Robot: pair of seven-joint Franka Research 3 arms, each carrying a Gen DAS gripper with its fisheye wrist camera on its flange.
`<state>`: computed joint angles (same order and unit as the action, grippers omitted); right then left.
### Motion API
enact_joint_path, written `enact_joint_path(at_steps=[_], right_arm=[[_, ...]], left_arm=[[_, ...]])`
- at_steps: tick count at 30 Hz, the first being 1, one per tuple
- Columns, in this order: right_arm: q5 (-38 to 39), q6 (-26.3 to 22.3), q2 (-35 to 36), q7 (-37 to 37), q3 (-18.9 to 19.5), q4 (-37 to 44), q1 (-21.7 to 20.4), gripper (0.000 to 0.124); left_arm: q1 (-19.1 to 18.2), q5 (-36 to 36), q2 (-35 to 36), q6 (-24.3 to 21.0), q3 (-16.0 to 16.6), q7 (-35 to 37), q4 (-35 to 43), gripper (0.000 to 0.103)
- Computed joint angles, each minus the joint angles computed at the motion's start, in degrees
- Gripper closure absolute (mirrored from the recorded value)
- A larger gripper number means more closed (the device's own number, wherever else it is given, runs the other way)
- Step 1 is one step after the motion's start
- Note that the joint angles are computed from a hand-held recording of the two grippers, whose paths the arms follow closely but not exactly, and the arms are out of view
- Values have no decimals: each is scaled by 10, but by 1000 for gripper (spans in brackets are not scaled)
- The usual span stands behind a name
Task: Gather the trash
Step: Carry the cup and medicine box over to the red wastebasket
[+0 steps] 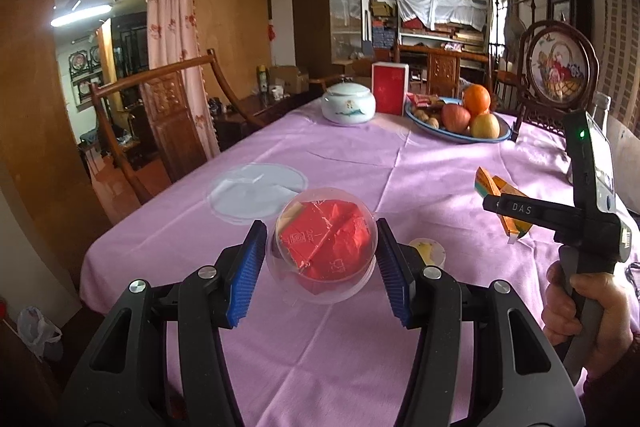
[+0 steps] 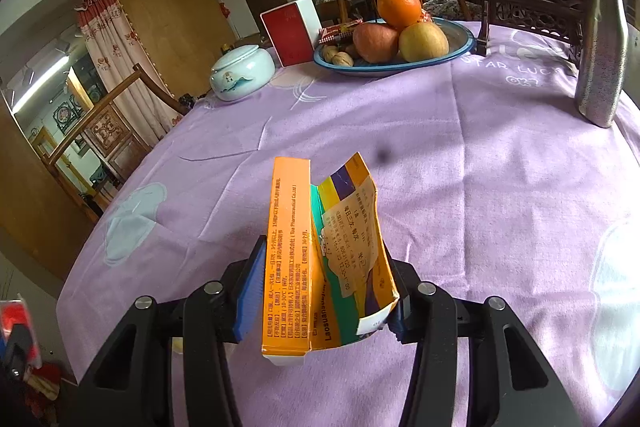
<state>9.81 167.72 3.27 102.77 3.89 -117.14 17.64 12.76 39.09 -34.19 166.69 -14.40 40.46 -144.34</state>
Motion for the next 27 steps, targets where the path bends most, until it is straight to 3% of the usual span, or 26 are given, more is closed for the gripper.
enact_joint_path(at_steps=[6,10,12,16,23,27], right_arm=[[-64,46,-27,47,-3,-40,3,73],[33,76,-64,-40,9,-82,11,74],[38,103,-88,-55,16,-114,13,74],[126,135,-130,-125,-10,-165,63,74],[128,147,-182,-101,41,-222,43,74],[130,160,-197,-92,46,-231,75,74]], left_arm=[[-3,-6,-60,-16,12,7,-32,49],[-12,-19,-113,-23,32,28,-63,49],[-11,-26,-133,-24,39,39,-76,49],[-12,-46,-180,-24,60,64,-110,49],[-5,-92,-245,-31,101,113,-161,49],[20,-107,-291,-38,119,140,-193,49]])
